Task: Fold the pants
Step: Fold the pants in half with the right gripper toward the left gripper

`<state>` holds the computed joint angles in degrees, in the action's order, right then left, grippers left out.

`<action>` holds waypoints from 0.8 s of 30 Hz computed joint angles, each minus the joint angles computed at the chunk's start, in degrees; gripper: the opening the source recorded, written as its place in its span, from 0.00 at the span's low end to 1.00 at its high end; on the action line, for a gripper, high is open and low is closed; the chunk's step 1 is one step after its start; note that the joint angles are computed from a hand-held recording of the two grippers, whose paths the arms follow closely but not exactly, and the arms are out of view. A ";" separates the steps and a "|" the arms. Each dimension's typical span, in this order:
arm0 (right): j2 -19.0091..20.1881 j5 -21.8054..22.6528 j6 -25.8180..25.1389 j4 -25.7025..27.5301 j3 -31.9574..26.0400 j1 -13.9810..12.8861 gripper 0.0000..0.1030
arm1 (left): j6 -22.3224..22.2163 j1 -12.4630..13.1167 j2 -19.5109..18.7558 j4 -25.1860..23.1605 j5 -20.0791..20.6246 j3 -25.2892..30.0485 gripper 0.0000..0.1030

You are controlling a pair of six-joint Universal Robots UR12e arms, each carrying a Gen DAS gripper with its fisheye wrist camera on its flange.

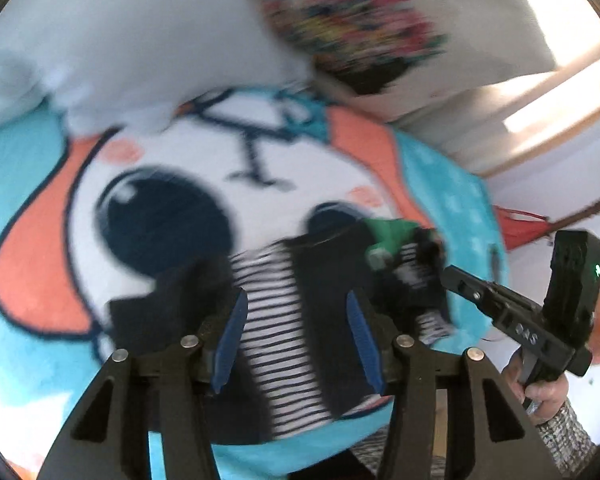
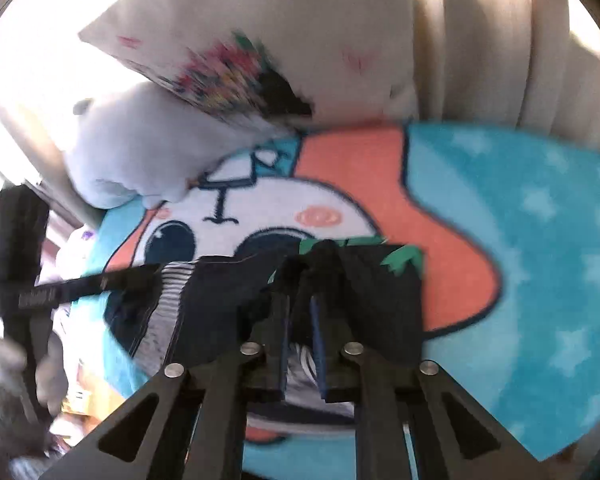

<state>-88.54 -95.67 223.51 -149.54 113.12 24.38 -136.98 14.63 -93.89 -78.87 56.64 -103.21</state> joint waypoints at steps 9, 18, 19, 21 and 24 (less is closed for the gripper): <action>5.24 0.92 -0.81 7.13 -3.97 -0.04 0.11 | 0.70 3.86 -0.71 -3.74 -1.66 -0.19 0.38; 3.74 -3.17 -0.74 7.16 -6.47 2.63 0.16 | -3.34 5.44 3.47 12.91 4.71 -5.04 0.44; 4.05 -2.58 -0.88 6.72 -6.76 2.91 0.20 | -4.22 4.70 3.51 15.63 7.38 -5.79 0.44; 5.21 -0.32 -1.32 6.78 -7.49 3.16 0.26 | -4.88 3.85 3.46 17.26 10.70 -6.56 0.44; 8.08 2.18 -2.58 9.89 -9.26 3.64 0.26 | -4.68 4.13 3.67 17.71 11.59 -7.02 0.44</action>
